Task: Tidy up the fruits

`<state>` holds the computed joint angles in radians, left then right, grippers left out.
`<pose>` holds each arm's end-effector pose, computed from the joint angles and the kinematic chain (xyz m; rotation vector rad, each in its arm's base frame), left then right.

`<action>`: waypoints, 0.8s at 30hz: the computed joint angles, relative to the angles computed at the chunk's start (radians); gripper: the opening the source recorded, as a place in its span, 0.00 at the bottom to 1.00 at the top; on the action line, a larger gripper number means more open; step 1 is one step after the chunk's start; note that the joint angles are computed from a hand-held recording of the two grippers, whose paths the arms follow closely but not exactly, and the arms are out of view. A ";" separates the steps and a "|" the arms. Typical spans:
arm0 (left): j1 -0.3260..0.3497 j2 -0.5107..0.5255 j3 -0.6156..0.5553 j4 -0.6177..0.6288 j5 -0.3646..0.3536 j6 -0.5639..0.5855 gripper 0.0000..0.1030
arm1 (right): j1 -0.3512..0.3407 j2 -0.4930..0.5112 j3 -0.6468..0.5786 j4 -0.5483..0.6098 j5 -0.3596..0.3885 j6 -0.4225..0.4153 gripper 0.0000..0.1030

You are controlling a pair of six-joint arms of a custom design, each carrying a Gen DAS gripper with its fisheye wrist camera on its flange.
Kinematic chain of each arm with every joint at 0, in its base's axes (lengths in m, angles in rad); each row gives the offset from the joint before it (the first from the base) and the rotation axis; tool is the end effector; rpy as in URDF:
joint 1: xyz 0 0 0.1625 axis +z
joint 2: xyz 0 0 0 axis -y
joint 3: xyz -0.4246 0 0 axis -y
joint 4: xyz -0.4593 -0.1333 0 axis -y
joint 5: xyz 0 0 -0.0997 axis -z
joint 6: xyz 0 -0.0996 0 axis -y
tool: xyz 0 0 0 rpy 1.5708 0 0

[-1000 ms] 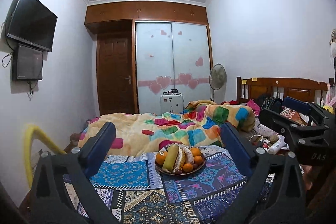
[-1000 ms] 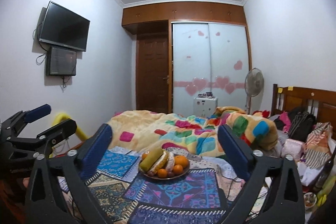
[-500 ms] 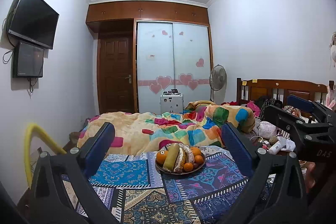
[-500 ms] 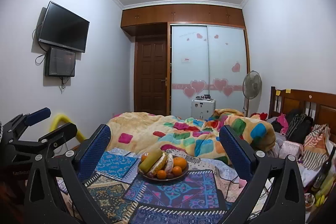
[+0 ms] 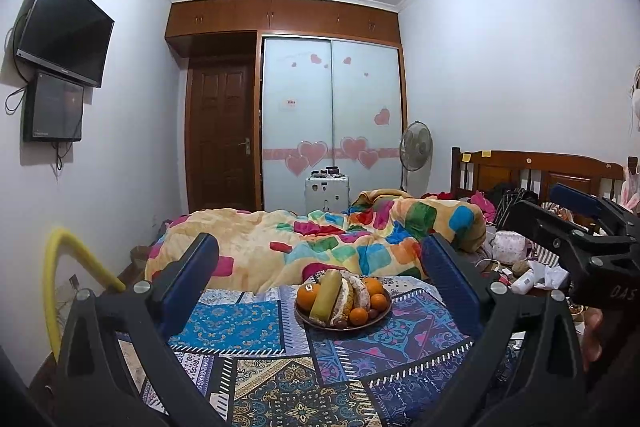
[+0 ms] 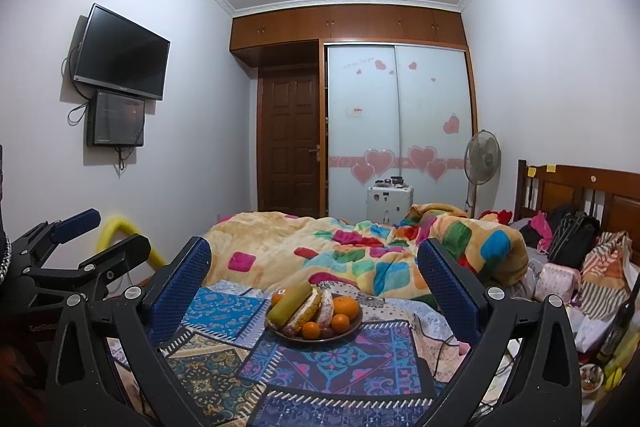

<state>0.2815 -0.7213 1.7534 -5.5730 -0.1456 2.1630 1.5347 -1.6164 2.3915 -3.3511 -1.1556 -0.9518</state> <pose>-0.3762 -0.3501 0.0799 0.4229 1.6256 -1.6920 0.1575 -0.4451 0.3006 1.4131 -2.1896 1.5114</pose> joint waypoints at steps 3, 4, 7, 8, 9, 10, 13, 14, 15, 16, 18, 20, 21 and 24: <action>0.000 0.000 0.001 0.001 0.003 -0.002 1.00 | 0.000 -0.003 0.001 0.004 0.001 0.000 1.00; 0.000 0.000 0.001 0.001 0.003 -0.002 1.00 | 0.000 0.001 0.000 -0.001 0.000 0.000 1.00; 0.001 0.001 0.001 0.014 0.005 -0.018 1.00 | 0.000 -0.002 0.002 -0.004 0.001 0.001 1.00; 0.002 0.004 0.000 0.022 0.005 -0.029 1.00 | -0.001 -0.003 0.002 -0.003 0.002 0.002 1.00; 0.002 0.004 0.000 0.022 0.005 -0.029 1.00 | -0.001 -0.005 0.003 -0.002 0.002 0.002 1.00; 0.002 0.005 0.000 0.022 0.004 -0.027 1.00 | 0.000 -0.003 0.003 -0.003 0.002 0.002 1.00; 0.002 0.007 -0.001 0.025 0.003 -0.029 1.00 | 0.000 -0.003 0.003 -0.007 0.002 0.005 1.00; 0.003 0.010 -0.003 0.033 0.002 -0.036 1.00 | 0.000 -0.002 0.002 -0.007 0.001 0.007 1.00; 0.004 0.012 -0.004 0.039 0.002 -0.043 1.00 | 0.001 -0.003 0.002 -0.005 0.001 0.009 1.00; 0.003 0.014 -0.003 0.046 0.004 -0.052 1.00 | 0.001 -0.003 0.001 -0.003 0.000 0.011 1.00; 0.004 0.018 -0.005 0.061 0.006 -0.068 1.00 | 0.002 -0.005 0.000 0.002 0.000 0.012 1.00; 0.004 0.018 -0.005 0.064 0.006 -0.073 1.00 | 0.003 -0.002 0.000 -0.006 -0.001 0.011 1.00; 0.004 0.021 -0.005 0.077 0.008 -0.087 1.00 | 0.003 -0.001 0.000 -0.010 -0.001 0.012 1.00; 0.004 0.023 -0.007 0.083 0.008 -0.094 1.00 | 0.004 -0.002 0.001 -0.007 -0.002 0.016 1.00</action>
<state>0.2858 -0.6980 1.7464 -5.4904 -0.1377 2.0689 1.5383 -1.6187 2.3926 -3.3582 -1.1573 -0.9363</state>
